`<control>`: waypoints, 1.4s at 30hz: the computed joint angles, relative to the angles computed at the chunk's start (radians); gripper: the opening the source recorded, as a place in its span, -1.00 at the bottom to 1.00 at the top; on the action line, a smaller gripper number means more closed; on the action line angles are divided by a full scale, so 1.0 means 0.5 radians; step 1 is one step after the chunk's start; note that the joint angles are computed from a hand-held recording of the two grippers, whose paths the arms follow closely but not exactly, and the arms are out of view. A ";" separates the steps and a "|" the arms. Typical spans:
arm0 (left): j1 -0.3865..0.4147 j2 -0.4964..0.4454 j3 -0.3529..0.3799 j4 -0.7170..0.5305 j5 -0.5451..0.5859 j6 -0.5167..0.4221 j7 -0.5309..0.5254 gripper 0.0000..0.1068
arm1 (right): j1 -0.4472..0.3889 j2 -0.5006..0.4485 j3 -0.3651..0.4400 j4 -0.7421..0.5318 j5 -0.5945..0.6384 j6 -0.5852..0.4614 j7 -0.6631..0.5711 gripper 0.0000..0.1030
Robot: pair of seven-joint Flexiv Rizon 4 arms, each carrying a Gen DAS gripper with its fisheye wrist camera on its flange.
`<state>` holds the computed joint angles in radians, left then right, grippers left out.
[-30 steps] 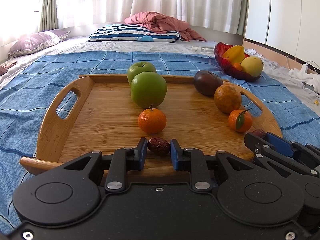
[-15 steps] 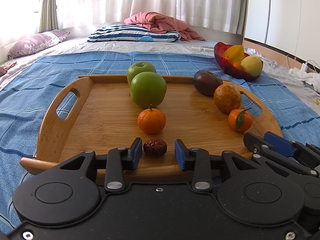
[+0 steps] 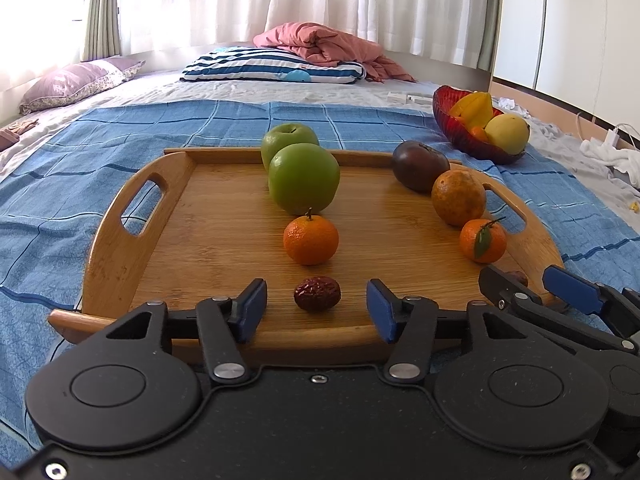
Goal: Organize fruits
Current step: 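Withdraw both tools from the tray toward the remaining dates on the sheet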
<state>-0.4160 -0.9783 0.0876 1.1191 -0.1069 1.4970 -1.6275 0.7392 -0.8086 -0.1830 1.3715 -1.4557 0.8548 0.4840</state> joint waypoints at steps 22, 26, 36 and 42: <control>0.037 0.271 0.026 0.437 -0.044 0.263 0.044 0.64 | 0.040 0.052 0.054 0.040 -0.097 -0.100 0.084 0.76; 0.059 0.326 0.014 0.536 -0.046 0.312 0.108 0.74 | 0.063 0.041 0.058 0.024 -0.082 -0.105 0.069 0.77; 0.021 0.459 0.120 0.847 -0.100 0.511 0.285 0.78 | 0.148 -0.013 0.069 -0.031 -0.040 -0.088 -0.032 0.79; 0.137 0.552 -0.002 1.036 -0.127 0.561 0.404 0.76 | 0.198 -0.052 0.052 -0.077 -0.003 -0.047 -0.125 0.79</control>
<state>-0.3475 -0.7021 0.0867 1.6370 -0.1703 1.7776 -1.4255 0.8381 -0.8347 -0.1572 1.3329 -1.4574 0.8314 0.4213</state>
